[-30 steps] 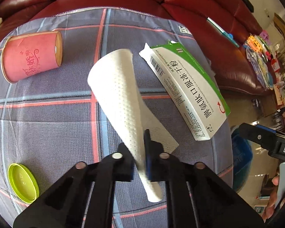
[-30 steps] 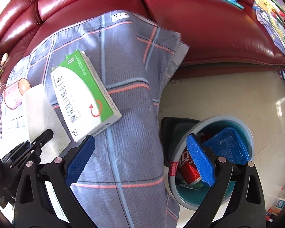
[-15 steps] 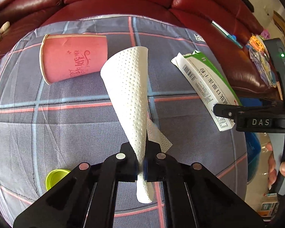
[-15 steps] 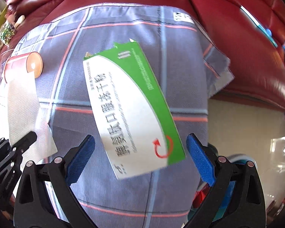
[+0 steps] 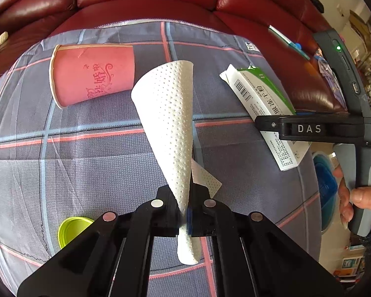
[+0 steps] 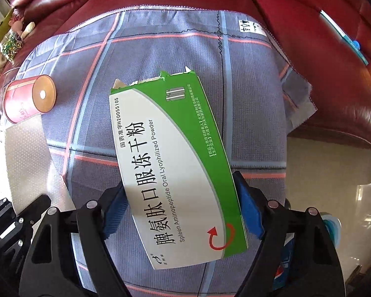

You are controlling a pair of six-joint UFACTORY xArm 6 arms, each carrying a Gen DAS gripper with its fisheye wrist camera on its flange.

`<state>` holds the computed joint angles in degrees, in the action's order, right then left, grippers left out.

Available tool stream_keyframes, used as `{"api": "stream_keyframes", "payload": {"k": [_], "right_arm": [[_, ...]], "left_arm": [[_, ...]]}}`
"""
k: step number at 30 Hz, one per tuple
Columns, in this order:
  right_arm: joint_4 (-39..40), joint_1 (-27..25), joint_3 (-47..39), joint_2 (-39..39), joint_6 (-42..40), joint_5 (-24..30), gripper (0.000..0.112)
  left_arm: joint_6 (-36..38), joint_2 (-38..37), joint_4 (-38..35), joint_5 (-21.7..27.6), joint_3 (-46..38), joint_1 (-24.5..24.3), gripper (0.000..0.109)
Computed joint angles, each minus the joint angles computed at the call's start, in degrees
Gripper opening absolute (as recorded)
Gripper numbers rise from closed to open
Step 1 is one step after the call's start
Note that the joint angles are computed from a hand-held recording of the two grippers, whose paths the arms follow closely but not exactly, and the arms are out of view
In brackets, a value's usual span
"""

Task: Collect trash
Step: 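Carry the paper towel and medicine box over the teal bin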

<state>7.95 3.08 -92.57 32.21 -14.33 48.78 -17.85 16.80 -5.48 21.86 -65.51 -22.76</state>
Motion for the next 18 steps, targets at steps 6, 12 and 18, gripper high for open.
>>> {"api": "stream_keyframes", "payload": {"k": [6,12,18], "right_arm": [[4.1,-2.3,9.7,-8.0,-2.6,-2.9,0.075],[11.8,-7.2,19.1,-17.6,-6.7,-4.3,0.075],[17.6,-15.5,26.6,-26.5,-10.7,-5.2,0.075]], "left_arm": [[-0.5,-1.0,0.7,-0.1,0.3,-1.4,0.004],[-1.1,-2.6,2.6,0.3,0.1,-4.8,0.004],[0.7,-2.8,3.1,2.4,-2.9,-10.1,0.004]]}}
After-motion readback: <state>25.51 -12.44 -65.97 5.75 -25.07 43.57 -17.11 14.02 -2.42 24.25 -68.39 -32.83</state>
